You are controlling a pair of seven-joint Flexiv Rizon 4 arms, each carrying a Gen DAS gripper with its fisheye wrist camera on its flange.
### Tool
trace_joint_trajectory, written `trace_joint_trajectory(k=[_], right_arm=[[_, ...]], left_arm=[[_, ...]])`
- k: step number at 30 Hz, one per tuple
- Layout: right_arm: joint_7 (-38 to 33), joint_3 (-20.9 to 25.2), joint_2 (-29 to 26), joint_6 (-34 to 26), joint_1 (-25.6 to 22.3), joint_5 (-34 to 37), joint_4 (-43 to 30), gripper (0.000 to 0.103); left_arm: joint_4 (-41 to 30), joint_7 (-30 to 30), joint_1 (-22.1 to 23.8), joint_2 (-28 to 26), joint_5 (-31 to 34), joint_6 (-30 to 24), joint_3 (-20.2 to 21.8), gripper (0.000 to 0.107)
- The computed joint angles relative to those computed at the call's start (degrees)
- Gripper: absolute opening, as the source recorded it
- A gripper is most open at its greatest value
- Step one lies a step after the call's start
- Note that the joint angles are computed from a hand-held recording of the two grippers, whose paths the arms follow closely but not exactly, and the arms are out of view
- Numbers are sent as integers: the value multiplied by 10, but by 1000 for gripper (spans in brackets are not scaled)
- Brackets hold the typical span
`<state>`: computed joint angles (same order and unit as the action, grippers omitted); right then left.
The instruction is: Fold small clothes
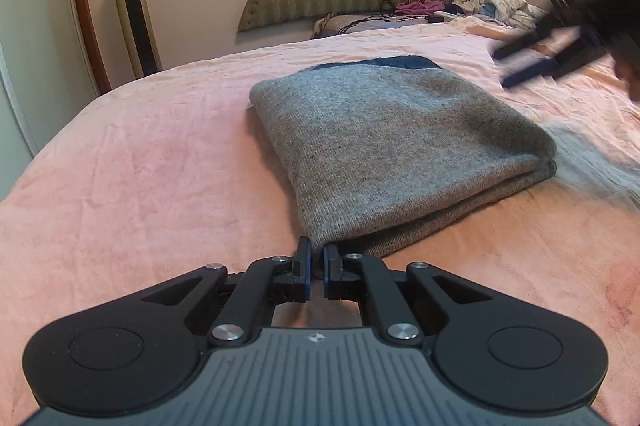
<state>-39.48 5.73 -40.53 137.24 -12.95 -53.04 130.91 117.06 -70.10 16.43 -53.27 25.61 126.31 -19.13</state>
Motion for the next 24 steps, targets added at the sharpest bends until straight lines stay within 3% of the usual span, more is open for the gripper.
trace_joint_trajectory(k=[4,8,11,12,17,20,22,23,24], right_arm=[[99,7,-36,-30,-11,0,-103,59],[200,20,-78,-156,-24,-84,-217,58],[232,53,-120,-197,-48,-144,-278,29],[222,50,-125,-201,-42,-143,-288,10],[93,4,-99,-159,19,-11,-265,8],[102,9,-113,-256,19,-40,-291,8],[64,-1,-119,-232,38,12,-280,9],[70,15,-119,-235,26,11,-278,11],[85,23,-116,-231,19,10,-275,18]], left_arm=[[1,-5,11,0,5,-7,-10,5],[-1,-7,21,-2,11,-14,-20,5],[0,-9,32,-4,16,-21,-31,5],[0,-9,35,-5,17,-22,-33,5],[-1,-8,52,-11,25,-33,-51,5],[-1,-4,58,-13,25,-36,-57,5],[0,-2,61,-13,25,-37,-60,5],[2,-2,67,-13,28,-42,-66,5],[5,-1,83,-11,36,-57,-80,5]])
